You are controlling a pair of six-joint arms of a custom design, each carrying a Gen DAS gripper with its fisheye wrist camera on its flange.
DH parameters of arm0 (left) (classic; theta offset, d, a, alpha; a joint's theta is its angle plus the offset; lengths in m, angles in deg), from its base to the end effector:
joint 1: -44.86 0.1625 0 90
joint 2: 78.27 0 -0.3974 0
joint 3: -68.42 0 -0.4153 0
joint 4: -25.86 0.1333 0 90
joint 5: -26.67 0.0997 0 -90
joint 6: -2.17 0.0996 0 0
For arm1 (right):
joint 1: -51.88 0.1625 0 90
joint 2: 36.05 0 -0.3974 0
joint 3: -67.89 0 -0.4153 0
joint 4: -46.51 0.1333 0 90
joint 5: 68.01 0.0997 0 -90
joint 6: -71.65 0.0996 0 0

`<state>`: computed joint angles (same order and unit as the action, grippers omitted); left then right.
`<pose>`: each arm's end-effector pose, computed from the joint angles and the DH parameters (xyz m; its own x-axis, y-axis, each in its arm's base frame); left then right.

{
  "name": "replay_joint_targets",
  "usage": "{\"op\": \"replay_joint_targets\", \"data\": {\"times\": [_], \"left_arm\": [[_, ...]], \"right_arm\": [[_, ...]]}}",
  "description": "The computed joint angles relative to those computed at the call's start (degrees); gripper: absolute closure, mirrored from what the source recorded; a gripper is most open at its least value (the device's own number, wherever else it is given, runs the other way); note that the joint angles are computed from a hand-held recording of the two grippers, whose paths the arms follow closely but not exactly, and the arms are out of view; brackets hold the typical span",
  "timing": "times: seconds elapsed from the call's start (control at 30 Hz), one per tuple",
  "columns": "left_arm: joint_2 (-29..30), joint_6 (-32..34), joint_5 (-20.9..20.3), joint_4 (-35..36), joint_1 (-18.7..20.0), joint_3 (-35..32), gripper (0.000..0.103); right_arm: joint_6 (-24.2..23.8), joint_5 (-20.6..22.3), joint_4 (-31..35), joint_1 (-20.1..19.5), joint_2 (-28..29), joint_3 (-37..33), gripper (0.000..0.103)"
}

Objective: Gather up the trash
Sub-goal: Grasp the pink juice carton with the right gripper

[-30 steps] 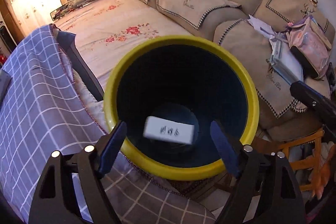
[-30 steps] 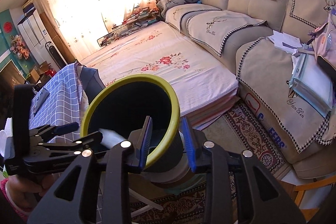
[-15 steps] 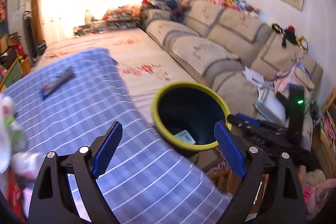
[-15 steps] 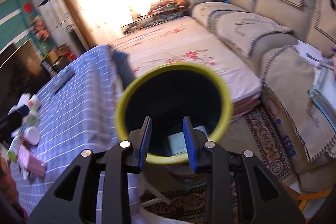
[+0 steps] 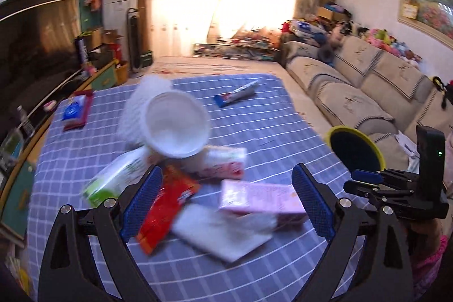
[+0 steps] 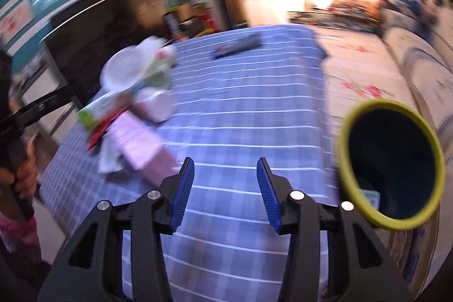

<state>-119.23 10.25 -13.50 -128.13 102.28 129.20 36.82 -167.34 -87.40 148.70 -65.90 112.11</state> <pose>-0.2581 -0.7928 0.3056 -0.7677 -0.0153 -0.6406 0.4991 0.6126 -0.6128 0.2211 -0.8620 0.2209 -0.7530 -0.5244 0.3974 -0.6498 0.6875 -0.3241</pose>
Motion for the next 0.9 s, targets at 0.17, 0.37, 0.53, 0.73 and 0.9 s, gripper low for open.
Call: {"op": "replay_joint_targets", "data": {"times": [0.17, 0.37, 0.53, 0.73, 0.9], "left_arm": [[-4.75, -0.60, 1.97, -4.80, 0.36, 7.37, 0.012], [-7.74, 0.52, 2.85, -10.12, -0.19, 11.69, 0.011], [-9.25, 0.71, 3.32, -11.95, -0.40, 13.75, 0.011], [-9.74, -0.24, 3.23, -11.46, -0.32, 14.47, 0.011], [-9.54, -0.24, 3.33, -11.72, -0.49, 14.47, 0.011]], "right_arm": [[-7.06, 1.11, 1.38, 1.87, 0.60, 1.59, 0.043], [-13.94, -1.58, 1.51, 3.23, 3.69, -0.80, 0.034], [-16.07, -3.58, 3.04, 3.34, 7.75, -6.21, 0.034], [-17.88, -3.13, 4.46, 3.22, 10.48, -10.26, 0.034], [-16.83, -0.80, 9.17, 2.85, 11.43, -13.11, 0.054]]}}
